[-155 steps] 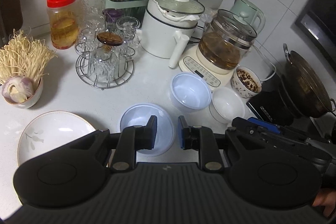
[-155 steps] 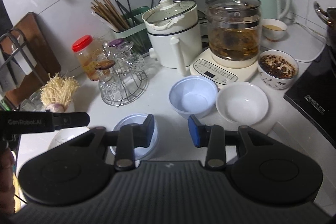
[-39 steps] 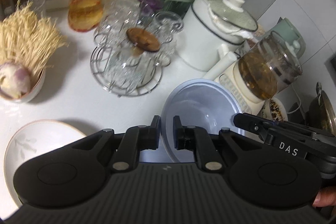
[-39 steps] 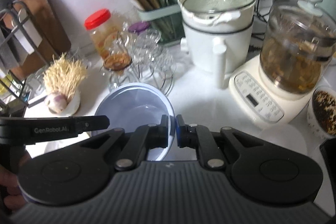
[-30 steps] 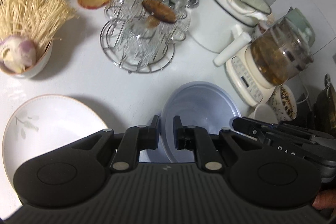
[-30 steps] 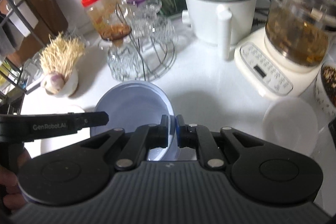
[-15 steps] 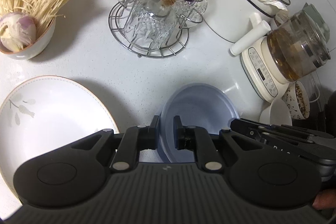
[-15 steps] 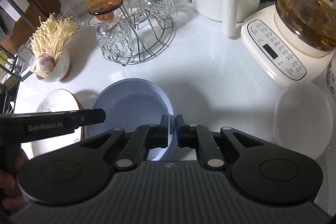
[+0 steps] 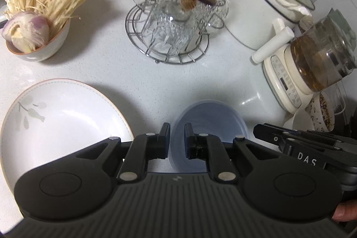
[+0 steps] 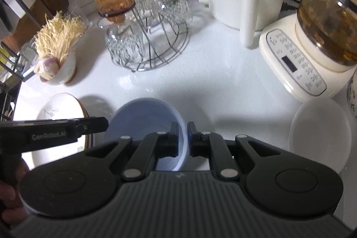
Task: Organize plates and bowls
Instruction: 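Carry the second blue bowl over the first and lower it inside, then open both grippers and release the nested blue bowl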
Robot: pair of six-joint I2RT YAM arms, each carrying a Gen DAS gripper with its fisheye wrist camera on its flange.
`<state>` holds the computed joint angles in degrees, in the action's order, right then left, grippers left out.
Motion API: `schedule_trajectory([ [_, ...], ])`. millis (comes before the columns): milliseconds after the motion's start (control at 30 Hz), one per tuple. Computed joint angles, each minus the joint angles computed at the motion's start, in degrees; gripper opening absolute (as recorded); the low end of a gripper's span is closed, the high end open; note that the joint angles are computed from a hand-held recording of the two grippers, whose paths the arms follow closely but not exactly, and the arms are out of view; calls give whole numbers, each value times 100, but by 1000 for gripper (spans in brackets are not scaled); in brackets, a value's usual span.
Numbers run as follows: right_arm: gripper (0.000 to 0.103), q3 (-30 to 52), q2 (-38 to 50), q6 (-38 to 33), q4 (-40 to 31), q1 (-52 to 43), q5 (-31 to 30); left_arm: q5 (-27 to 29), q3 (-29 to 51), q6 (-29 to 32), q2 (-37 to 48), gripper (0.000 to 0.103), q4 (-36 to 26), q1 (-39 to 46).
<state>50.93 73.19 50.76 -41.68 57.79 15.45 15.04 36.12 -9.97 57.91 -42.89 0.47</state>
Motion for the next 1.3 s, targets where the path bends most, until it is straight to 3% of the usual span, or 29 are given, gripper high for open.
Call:
schedule_trajectory([
  [400,12,471,-438,533,-707,579,923,23,571,84,-816,14,-675,-39],
  [833,12,960,-564,1932,-1843,1793,2177,115,875,596,-1840,14,-1539,137],
  [1033,12,1164,-300,2605,-2158,2261,2527,647,991,1430,-2141,14,-2050,1003],
  [1300,12,1759,366,3893,-3045,3019,3053,1751,1247,3227,-2013,14,-2924,2836],
])
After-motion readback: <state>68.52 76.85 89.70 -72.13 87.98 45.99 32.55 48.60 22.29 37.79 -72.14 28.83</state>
